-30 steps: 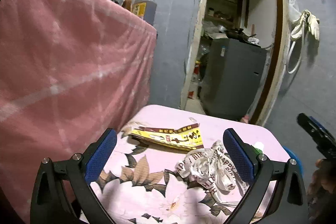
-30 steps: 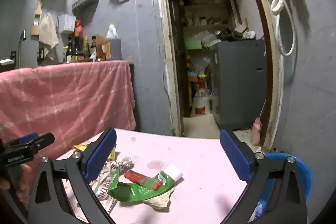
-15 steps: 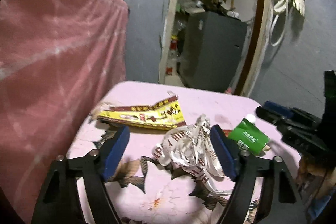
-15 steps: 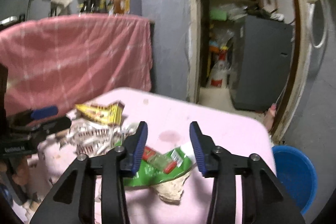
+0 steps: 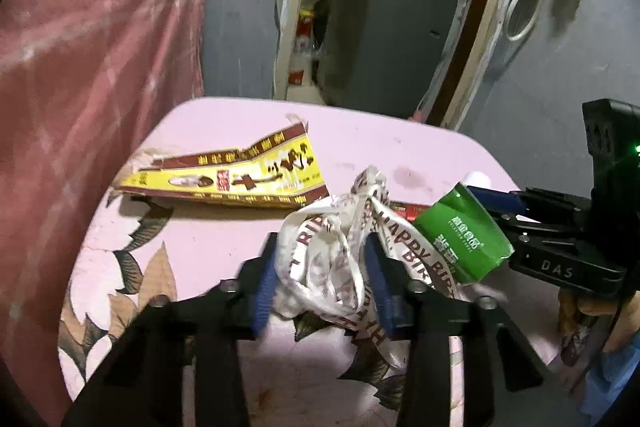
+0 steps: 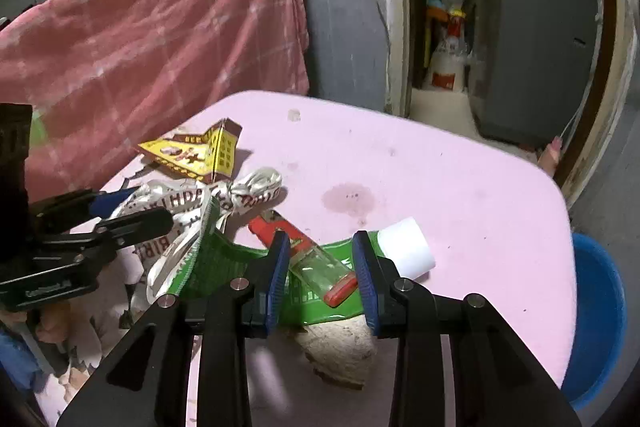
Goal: Collect trash
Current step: 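Grasp the white ribbon with the left tool while the right tool grasps the red lighter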
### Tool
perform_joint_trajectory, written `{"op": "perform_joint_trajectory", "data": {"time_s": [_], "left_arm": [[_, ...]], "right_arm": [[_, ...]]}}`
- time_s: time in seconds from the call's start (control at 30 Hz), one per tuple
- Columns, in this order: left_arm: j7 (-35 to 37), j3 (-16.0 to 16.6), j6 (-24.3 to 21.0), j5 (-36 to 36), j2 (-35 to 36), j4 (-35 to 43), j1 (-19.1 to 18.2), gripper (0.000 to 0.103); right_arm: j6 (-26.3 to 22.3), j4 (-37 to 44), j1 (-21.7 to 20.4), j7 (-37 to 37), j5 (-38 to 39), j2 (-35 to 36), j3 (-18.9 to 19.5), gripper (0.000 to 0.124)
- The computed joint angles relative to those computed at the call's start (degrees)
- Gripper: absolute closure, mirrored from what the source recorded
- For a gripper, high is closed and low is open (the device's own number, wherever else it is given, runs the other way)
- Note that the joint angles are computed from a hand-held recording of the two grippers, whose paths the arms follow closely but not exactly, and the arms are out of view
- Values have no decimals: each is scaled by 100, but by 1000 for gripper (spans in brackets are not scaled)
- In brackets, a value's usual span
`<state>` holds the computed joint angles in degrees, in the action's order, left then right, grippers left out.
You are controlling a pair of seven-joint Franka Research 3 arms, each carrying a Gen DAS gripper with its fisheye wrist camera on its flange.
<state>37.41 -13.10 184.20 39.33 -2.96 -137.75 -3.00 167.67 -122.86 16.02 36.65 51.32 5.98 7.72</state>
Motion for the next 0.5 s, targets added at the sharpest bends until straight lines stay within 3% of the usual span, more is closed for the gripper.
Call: {"op": "perform_joint_trajectory", "data": {"time_s": [0.07, 0.13, 0.23, 0.37, 0.43, 0.5], "left_arm": [[538, 208, 20, -610, -19, -87, -276, 82], [481, 84, 107, -575, -71, -143, -118, 90], [-205, -545, 139, 93, -158, -141, 615, 97], [-319, -471, -73, 112, -255, -189, 464, 99], [-632, -576, -89, 402, -291, -179, 603, 100], [-1106, -750, -132, 875, -285, -107, 807, 101]], "right_arm": [[-69, -11, 9, 53, -113, -6, -18, 93], [-153, -58, 31, 137, -314, -21, -40, 93], [14, -204, 106, 268, -683, -86, -57, 93], [92, -311, 151, 337, -934, -139, -41, 93], [175, -348, 193, 479, -1141, -137, -54, 94], [135, -353, 190, 406, -1100, -146, -22, 102]]}}
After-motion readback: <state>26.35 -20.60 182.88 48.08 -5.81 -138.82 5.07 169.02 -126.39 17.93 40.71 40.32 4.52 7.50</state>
